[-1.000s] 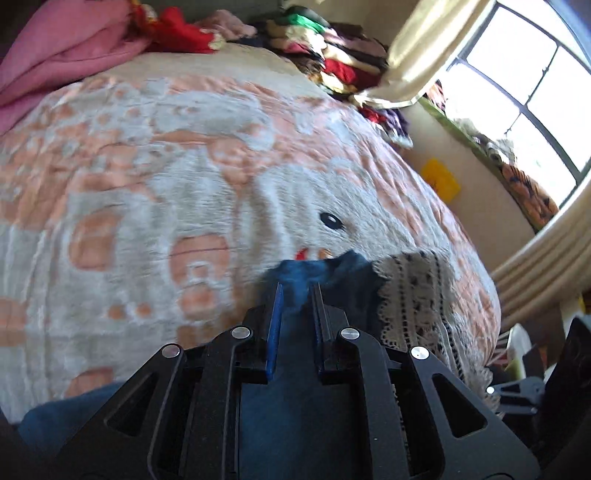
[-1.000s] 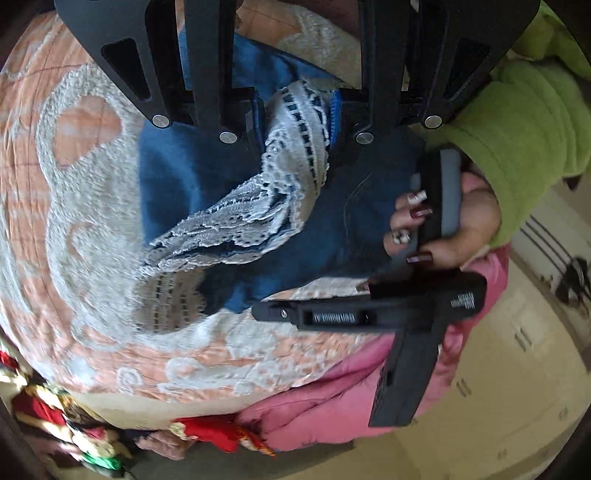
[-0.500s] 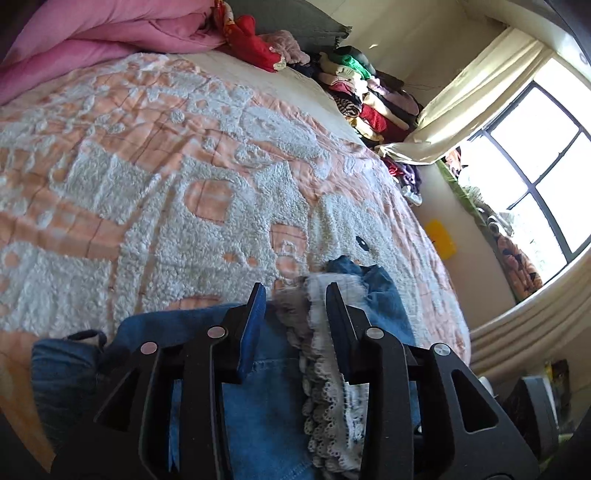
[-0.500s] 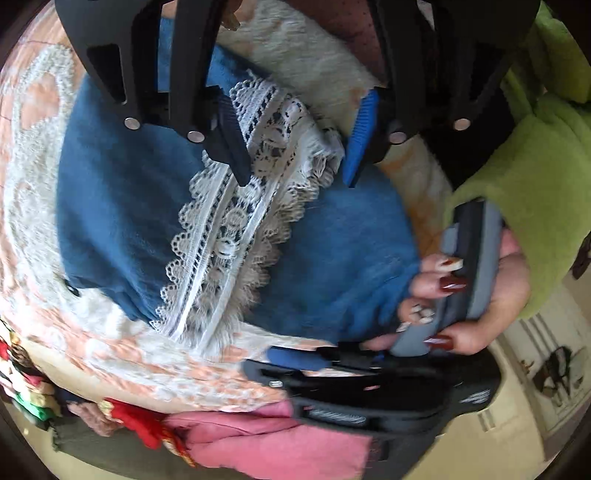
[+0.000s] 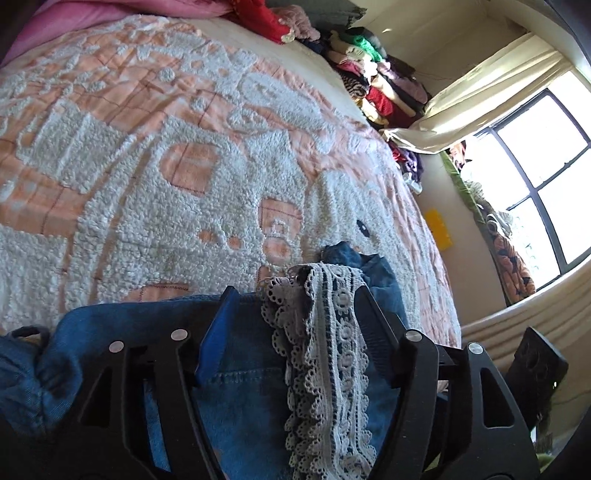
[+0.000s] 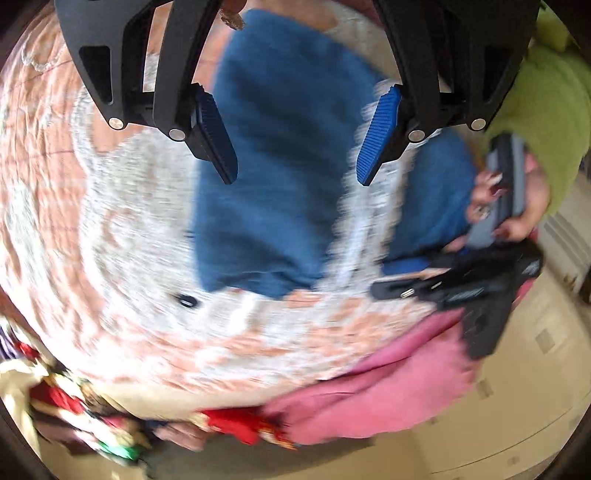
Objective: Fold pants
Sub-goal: 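Lay the lace-trimmed leg flat with the right tool and open it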
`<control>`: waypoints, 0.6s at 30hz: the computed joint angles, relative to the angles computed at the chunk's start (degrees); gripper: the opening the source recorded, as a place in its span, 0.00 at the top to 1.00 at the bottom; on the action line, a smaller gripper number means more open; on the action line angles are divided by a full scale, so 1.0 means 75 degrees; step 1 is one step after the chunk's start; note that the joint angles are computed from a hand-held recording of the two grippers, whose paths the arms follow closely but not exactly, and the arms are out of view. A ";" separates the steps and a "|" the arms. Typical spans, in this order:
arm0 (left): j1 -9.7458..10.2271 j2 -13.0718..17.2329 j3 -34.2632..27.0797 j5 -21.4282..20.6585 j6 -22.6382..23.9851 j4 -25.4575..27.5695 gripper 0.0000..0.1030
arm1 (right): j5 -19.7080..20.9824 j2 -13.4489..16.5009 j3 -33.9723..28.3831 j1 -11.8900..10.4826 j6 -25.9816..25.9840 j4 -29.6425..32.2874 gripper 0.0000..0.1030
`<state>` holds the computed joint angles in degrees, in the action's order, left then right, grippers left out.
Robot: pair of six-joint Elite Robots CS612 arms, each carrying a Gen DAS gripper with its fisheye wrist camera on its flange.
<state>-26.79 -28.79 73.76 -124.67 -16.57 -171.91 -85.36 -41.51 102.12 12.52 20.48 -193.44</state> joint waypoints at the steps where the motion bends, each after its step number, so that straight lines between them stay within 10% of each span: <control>1: -0.0033 0.0014 -0.0051 0.0085 0.0091 0.0163 0.47 | -0.0009 0.0027 -0.0027 -0.0036 0.0084 0.0049 0.36; 3: -0.0145 -0.0028 -0.0100 0.0368 0.0379 0.0603 0.88 | -0.0050 0.0074 -0.0112 -0.0140 0.0168 0.0235 0.36; 4: -0.0186 -0.0057 -0.0087 0.0453 0.0459 0.0619 0.91 | -0.0095 0.0103 -0.0172 -0.0168 0.0210 0.0341 0.36; 11: -0.0367 -0.0423 0.0231 0.0693 0.1097 -0.0379 0.91 | -0.0433 0.0354 -0.0631 -0.0255 0.0224 0.0252 0.36; 18: -0.0355 -0.0221 0.0041 0.1576 0.1323 0.0515 0.86 | -0.1285 0.0649 -0.1334 -0.0215 -0.0390 0.1302 0.36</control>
